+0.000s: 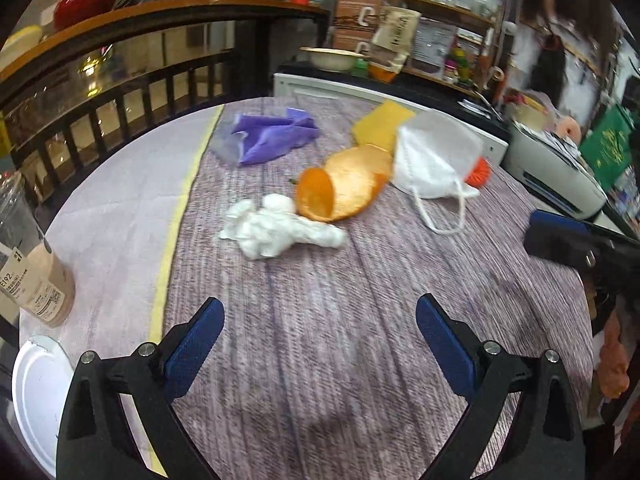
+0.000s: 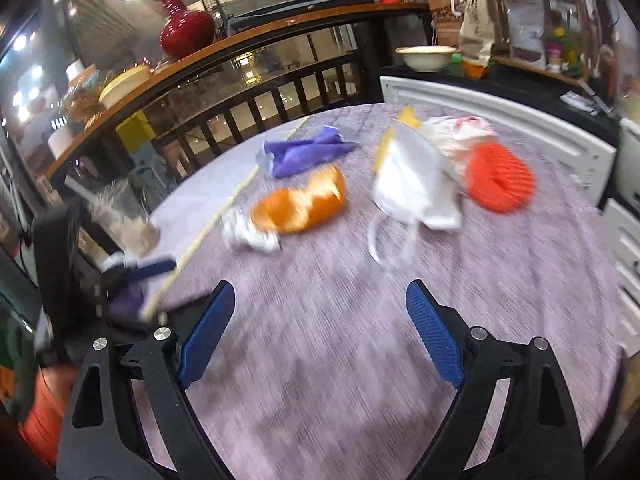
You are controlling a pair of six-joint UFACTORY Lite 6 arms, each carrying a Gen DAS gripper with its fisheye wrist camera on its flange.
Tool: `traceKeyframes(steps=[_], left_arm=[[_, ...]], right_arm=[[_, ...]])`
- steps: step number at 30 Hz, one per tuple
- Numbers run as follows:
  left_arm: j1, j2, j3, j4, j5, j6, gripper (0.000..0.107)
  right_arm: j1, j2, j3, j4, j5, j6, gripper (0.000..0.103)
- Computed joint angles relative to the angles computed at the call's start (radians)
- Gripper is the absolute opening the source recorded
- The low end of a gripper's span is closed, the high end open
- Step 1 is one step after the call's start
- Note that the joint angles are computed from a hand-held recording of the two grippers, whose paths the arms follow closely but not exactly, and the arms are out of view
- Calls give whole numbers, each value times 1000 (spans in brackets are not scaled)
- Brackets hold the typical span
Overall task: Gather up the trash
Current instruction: 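Move both open tools back over the table, then grasp the white tissue with the left tool while the right tool grasps the orange peel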
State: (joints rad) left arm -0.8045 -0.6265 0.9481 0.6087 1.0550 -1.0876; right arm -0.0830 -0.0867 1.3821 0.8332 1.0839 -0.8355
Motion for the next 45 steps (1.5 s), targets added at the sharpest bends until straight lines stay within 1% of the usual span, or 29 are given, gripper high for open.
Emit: traceKeyframes(steps=[1, 3, 4, 5, 7, 10, 11, 12, 13, 15, 17, 18, 20, 23, 26, 28, 31, 32, 33, 34, 36, 37, 38, 39, 41, 43, 45], left_arm=[[51, -9, -4, -36, -26, 43, 93], [121, -3, -7, -83, -63, 100, 92], [156, 9, -4, -106, -81, 135, 92], [150, 17, -2, -102, -78, 127, 91], [194, 38, 0, -135, -111, 167, 90], [260, 62, 4, -183, -158, 232, 90], [284, 66, 5, -203, -169, 257, 90], [306, 74, 8, -225, -182, 281, 89], [331, 87, 15, -252, -198, 314, 89], [363, 125, 32, -279, -215, 358, 88], [382, 156, 48, -293, -225, 391, 85], [386, 166, 55, -292, -227, 398, 85], [399, 184, 67, -292, -229, 410, 82], [430, 214, 88, -320, -236, 456, 76], [439, 248, 113, -325, -241, 483, 74], [446, 273, 129, -317, -249, 492, 69], [464, 295, 137, -333, -264, 507, 60], [463, 297, 136, -324, -269, 498, 52], [465, 297, 135, -323, -276, 498, 42], [464, 301, 138, -324, -277, 494, 37], [460, 299, 136, -310, -278, 476, 23], [453, 297, 135, -300, -277, 463, 18], [446, 290, 132, -296, -278, 453, 10], [441, 283, 128, -296, -281, 446, 6], [407, 265, 124, -269, -278, 404, 6], [356, 259, 129, -202, -257, 342, 5], [299, 250, 136, -130, -235, 269, 2]], right_arm=[[46, 51, 54, -15, -24, 42, 85], [146, 185, 198, -75, -76, 178, 78], [181, 236, 253, -104, -96, 235, 76], [216, 292, 317, -146, -113, 291, 74], [297, 400, 432, -296, -173, 456, 69], [368, 556, 595, -426, -176, 591, 62], [375, 588, 627, -440, -172, 606, 56], [382, 625, 660, -446, -164, 613, 45], [388, 655, 687, -463, -154, 627, 39], [386, 664, 682, -479, -176, 630, 16], [360, 618, 621, -407, -205, 555, 13], [352, 594, 592, -387, -219, 529, 9], [336, 512, 514, -358, -264, 456, 6], [319, 436, 465, -335, -307, 395, 6], [260, 367, 439, -263, -279, 322, 6], [215, 316, 408, -208, -249, 262, 6], [153, 229, 344, -145, -215, 185, 6], [120, 192, 313, -121, -198, 151, 6], [99, 170, 297, -108, -185, 132, 6], [63, 137, 269, -85, -166, 100, 6], [2, 90, 227, -39, -132, 40, 6], [-32, 67, 204, -14, -115, 8, 6], [-69, 47, 186, 6, -94, -21, 6], [-110, 26, 165, 29, -72, -56, 6], [-177, -4, 135, 60, -38, -106, 6], [-245, -41, 88, 85, -13, -169, 6], [-336, -63, 54, 120, 35, -225, 6]])
